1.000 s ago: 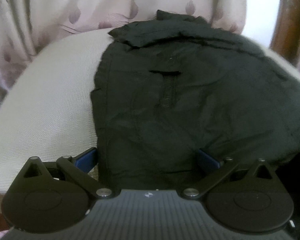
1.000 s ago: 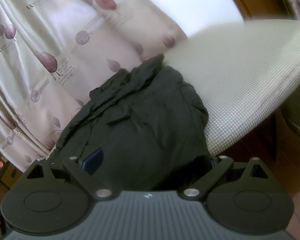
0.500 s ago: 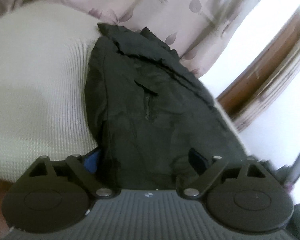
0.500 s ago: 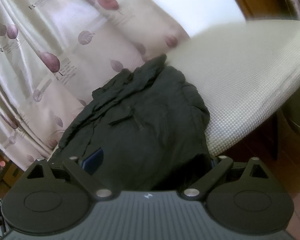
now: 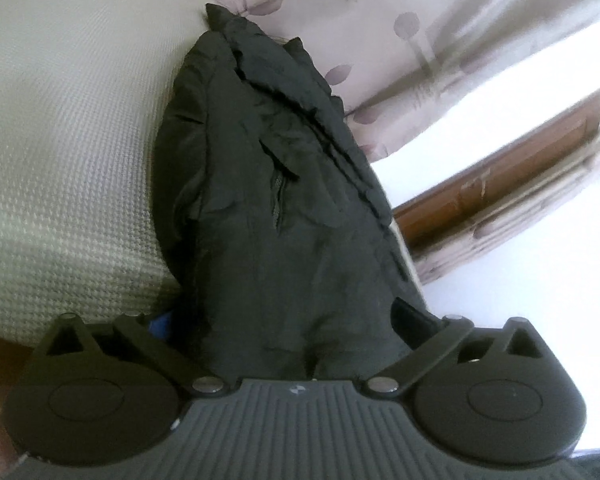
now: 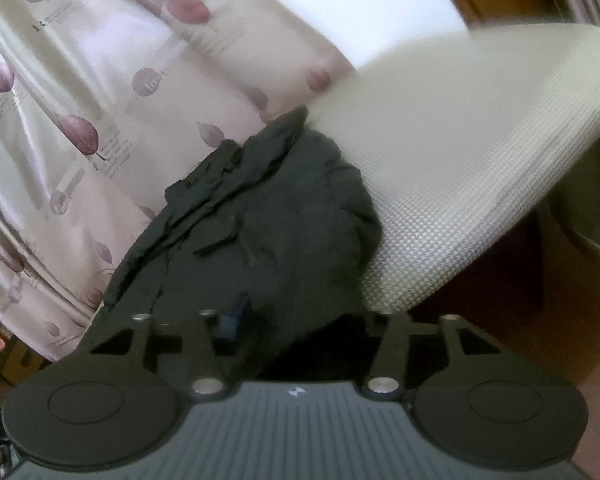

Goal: Fold large clothes

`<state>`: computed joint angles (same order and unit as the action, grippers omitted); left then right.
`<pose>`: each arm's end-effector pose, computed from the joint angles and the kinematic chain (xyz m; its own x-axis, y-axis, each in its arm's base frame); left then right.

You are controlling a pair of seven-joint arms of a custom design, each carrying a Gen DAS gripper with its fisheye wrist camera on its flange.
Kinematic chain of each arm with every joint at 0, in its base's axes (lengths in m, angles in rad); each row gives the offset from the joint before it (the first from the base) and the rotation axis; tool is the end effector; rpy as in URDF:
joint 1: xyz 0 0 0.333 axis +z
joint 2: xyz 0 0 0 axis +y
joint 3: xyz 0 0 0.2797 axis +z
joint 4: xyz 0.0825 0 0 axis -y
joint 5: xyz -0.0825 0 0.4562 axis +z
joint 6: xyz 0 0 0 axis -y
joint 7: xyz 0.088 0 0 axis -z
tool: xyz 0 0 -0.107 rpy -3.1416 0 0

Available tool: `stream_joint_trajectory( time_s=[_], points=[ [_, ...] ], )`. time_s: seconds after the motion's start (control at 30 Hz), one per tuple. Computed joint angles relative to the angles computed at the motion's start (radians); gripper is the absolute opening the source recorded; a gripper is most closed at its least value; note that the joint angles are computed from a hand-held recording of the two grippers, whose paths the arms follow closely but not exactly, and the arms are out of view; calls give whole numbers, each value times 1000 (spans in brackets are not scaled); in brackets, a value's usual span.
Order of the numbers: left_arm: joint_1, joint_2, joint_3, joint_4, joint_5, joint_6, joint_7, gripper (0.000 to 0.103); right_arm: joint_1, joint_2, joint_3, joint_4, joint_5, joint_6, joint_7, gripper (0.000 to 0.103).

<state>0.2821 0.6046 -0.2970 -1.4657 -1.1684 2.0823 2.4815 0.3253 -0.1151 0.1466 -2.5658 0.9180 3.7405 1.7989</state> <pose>0.7727 -0.0225 0.3151 -0.4042 -0.4885 0.7733 -0.8612 -0.0815 -0.5016 0.4855 0.1288 0.3441 -0.3315 -0.6787 -0.6554 -0.2487 0.7329 -0.6332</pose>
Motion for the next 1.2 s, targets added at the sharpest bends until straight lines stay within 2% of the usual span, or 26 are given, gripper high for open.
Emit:
stream_joint_trajectory(
  time_s=[0.03,0.1,0.13,0.17,0.2,0.23,0.3,0.37,0.43,0.5,0.6,0.67,0.7,0.77,0.83,0.87,0.9,0.93,0.97,1.0,1.03,1.07,1.1,1.2],
  points=[
    [2,-7,-3,-10,-12,12,3,96,0,3,-1,5,-2,-2,2,57],
    [2,-38,-3,-52,-27,49,37,69,-2,9,4,24,27,-19,-56,55],
    [-9,-61,1,-78,-27,93,67,19,-2,11,8,38,57,-30,-104,43],
    [-27,-77,12,-93,-11,140,64,11,-1,13,12,50,93,-39,-154,33],
    [-31,-81,15,-100,-16,160,57,11,-1,10,11,54,111,-53,-184,23],
    [-25,-82,11,-106,-36,159,65,11,1,6,6,49,95,-56,-172,19],
    [-26,-107,6,-137,-67,188,115,11,0,-4,0,36,54,-56,-140,15],
    [-10,-126,-4,-160,-128,171,188,11,-2,-18,-1,23,27,-55,-118,13],
    [6,-131,-3,-164,-190,126,225,11,-5,-35,-13,-8,-54,-40,-18,13],
    [-13,-127,18,-144,-156,119,211,12,-15,-51,-25,-41,-147,-20,88,13],
    [-32,-119,33,-133,-105,111,189,17,-44,-54,3,-35,-120,-57,32,14],
    [-38,-101,41,-115,-72,96,138,44,-48,-51,1,-40,-142,-65,72,18],
    [-36,-88,38,-103,-69,88,131,52,-51,-49,5,-40,-133,-65,78,23],
    [-36,-77,32,-93,-57,82,120,79,-53,-57,2,-54,-151,-67,112,34],
    [-32,-60,19,-76,-66,71,119,84,-58,-59,0,-61,-189,-67,139,51],
    [-32,-52,14,-68,-67,68,118,84,-61,-59,-1,-61,-207,-75,146,55],
    [-35,-44,11,-58,-62,69,117,83,-65,-59,0,-59,-218,-83,151,55],
    [-39,-49,10,-64,-55,82,124,73,-70,-53,5,-53,-220,-86,149,55],
    [-50,-57,11,-71,-42,115,136,41,-72,-50,1,-49,-243,-95,157,52],
    [-63,-73,15,-90,-27,160,141,21,-77,-48,4,-44,-248,-105,149,35],
    [-75,-87,19,-108,-19,211,131,11,-89,-44,24,-29,-199,-118,97,20],
    [-67,-88,13,-114,-37,215,125,11,-98,-42,43,-15,-142,-135,41,19],
    [-61,-102,7,-133,-57,230,143,11,-94,-40,36,-14,-153,-132,56,14],
    [-64,-168,4,-202,-93,296,248,10,-83,-54,28,-28,-181,-114,85,11]
  ],
)
